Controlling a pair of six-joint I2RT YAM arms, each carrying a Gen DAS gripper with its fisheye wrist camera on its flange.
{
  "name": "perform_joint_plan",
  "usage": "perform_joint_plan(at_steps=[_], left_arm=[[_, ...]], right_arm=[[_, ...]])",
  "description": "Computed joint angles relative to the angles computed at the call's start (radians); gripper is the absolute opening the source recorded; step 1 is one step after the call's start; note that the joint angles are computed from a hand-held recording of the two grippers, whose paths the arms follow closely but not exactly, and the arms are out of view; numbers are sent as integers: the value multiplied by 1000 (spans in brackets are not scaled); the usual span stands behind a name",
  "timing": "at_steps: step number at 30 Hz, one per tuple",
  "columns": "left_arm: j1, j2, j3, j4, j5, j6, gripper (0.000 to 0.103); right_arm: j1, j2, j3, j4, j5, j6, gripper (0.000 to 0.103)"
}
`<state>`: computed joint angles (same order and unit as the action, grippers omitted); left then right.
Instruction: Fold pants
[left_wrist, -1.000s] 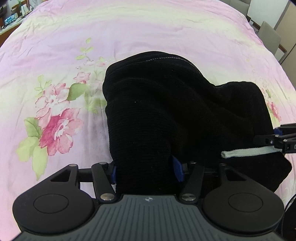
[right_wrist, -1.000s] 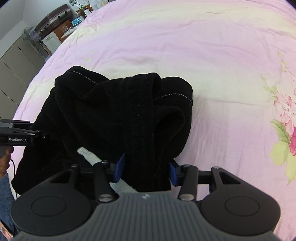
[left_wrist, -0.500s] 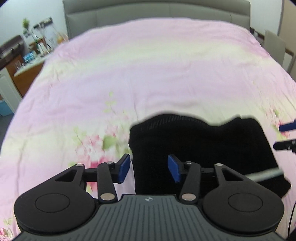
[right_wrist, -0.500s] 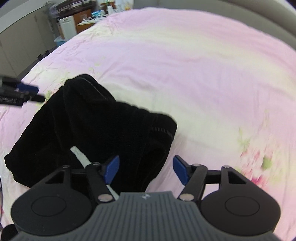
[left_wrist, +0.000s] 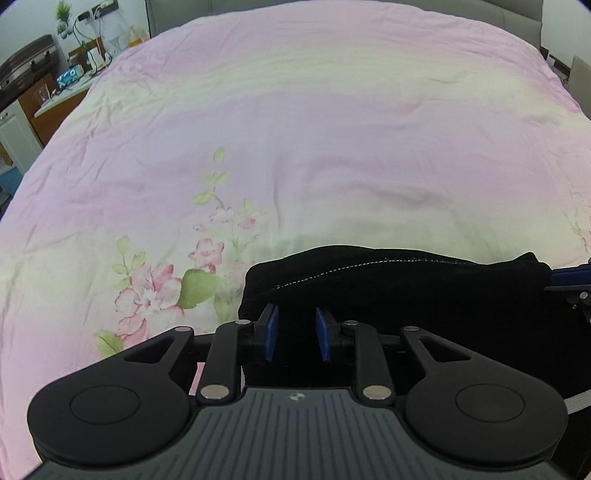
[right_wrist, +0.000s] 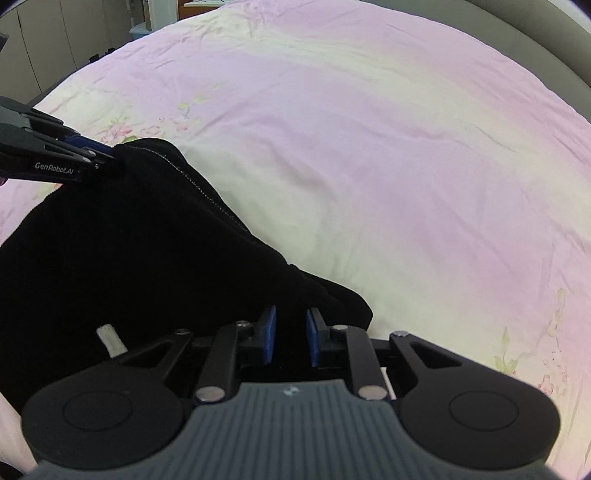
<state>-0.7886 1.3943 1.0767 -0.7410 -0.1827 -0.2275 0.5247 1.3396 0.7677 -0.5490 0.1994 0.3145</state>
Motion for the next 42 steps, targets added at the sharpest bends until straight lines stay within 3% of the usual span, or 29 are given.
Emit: perform_joint_plan(at_steps=[7, 11, 13, 16, 19, 24, 27, 31, 36, 40, 42], left_arm=[[-39, 77, 31, -20, -78, 8, 29], [-50, -36, 27, -71, -89, -25, 29], [-109, -116, 21, -157, -138, -34, 29], [-228, -243, -2, -297, -209, -88, 29], [-395, -347, -22, -458, -283, -228, 29], [-659, -418, -55, -659, -357, -532, 29], [-722, -442, -133, -664, -340, -624, 29], [-721, -491, -270, -571, -319, -688, 29], [-755, -422, -306, -538, -341, -739, 29], [-779, -404, -215, -632, -356, -755, 30], [-854, -387, -141, -726, -394, -838, 30]], right_arm=[[-53, 60, -13, 76, -33, -14, 13], [-34, -87, -40, 15, -28, 51, 16], [13, -191, -63, -38, 7, 102, 37], [185, -352, -101, -134, 94, 214, 39], [427, -449, -106, -260, 215, 398, 39], [770, -441, -104, -395, 371, 765, 28], [891, -407, -161, -382, 391, 958, 26], [996, -386, -275, -300, 404, 1154, 27], [1069, -237, -274, -244, 453, 1227, 27], [1043, -313, -265, -285, 447, 1217, 27], [1079, -331, -216, -378, 471, 1257, 27]])
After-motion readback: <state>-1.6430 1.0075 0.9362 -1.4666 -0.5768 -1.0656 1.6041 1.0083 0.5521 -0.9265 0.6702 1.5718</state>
